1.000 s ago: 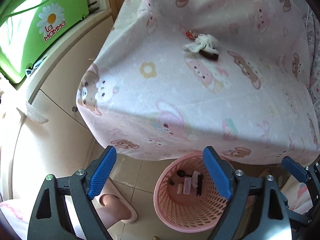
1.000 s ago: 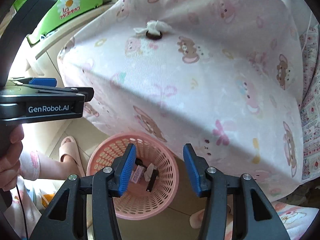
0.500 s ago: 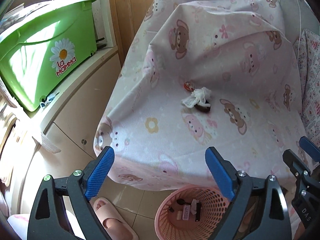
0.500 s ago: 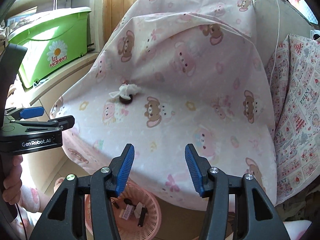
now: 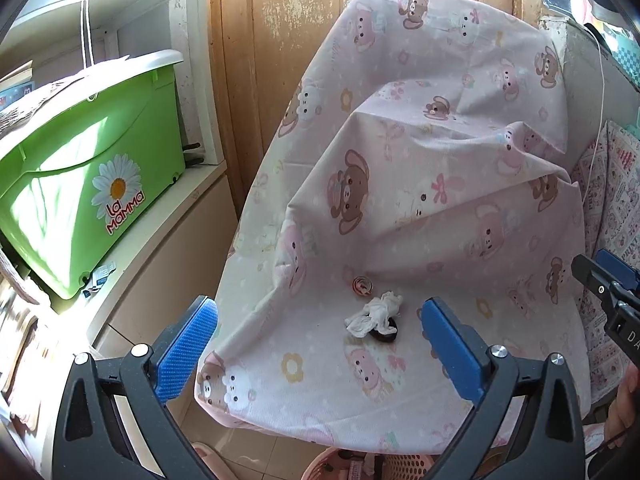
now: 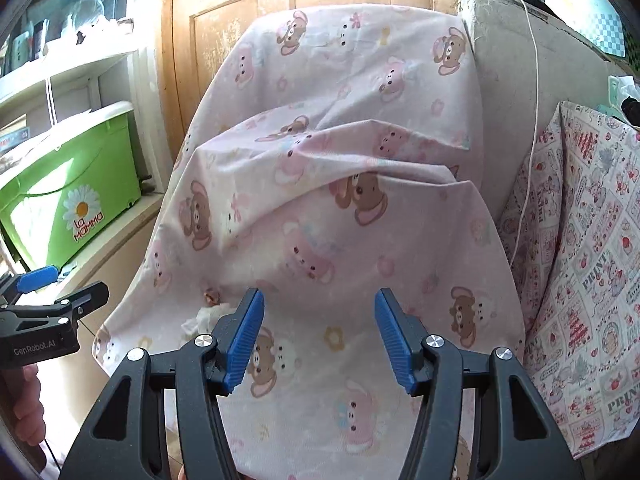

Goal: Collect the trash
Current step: 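Grasp the crumpled white tissue with the left gripper and lift it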

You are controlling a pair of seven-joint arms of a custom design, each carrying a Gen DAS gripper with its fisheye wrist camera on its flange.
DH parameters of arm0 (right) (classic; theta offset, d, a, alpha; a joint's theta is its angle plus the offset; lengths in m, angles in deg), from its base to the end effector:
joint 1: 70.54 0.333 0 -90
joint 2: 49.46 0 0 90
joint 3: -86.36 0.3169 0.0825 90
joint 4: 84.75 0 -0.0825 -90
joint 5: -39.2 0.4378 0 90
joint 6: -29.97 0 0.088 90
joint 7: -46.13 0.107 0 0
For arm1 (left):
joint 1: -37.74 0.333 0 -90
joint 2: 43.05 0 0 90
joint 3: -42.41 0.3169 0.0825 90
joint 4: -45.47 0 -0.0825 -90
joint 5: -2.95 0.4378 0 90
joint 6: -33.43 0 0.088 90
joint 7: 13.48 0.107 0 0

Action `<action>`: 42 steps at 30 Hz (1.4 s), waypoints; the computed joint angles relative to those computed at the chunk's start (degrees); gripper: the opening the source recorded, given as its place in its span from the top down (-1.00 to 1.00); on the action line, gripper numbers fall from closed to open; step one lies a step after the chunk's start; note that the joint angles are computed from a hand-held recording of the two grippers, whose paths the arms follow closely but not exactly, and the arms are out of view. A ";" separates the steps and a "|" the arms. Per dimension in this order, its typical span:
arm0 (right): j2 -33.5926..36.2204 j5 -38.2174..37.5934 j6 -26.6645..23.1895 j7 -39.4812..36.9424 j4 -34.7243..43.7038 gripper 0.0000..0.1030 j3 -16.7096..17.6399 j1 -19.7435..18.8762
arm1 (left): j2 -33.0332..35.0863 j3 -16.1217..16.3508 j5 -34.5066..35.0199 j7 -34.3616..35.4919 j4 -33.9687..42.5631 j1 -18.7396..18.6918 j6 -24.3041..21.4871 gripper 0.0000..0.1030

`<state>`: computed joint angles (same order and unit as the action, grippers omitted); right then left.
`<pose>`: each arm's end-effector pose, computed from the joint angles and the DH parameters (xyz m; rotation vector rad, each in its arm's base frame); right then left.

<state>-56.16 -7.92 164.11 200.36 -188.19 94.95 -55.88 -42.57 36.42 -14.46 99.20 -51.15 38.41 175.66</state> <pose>0.5770 0.2411 0.6606 -1.3848 1.9142 -1.0034 0.6649 -0.0604 0.6637 -1.4723 2.0488 -0.9117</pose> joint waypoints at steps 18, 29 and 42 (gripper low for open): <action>2.08 5.48 2.75 -1.05 -4.50 -0.34 -3.01 -1.83 | 5.40 -1.32 1.63 -2.43 1.39 1.41 -3.09 -0.97; 4.77 10.95 2.37 -6.90 -2.53 -0.33 -3.69 -0.90 | 13.43 -2.43 0.31 -7.38 13.96 3.31 -13.92 -0.93; 7.23 20.28 4.65 -8.71 -0.66 -0.31 -5.41 -0.16 | 24.91 -6.47 -4.74 -6.11 29.62 4.88 -32.11 0.05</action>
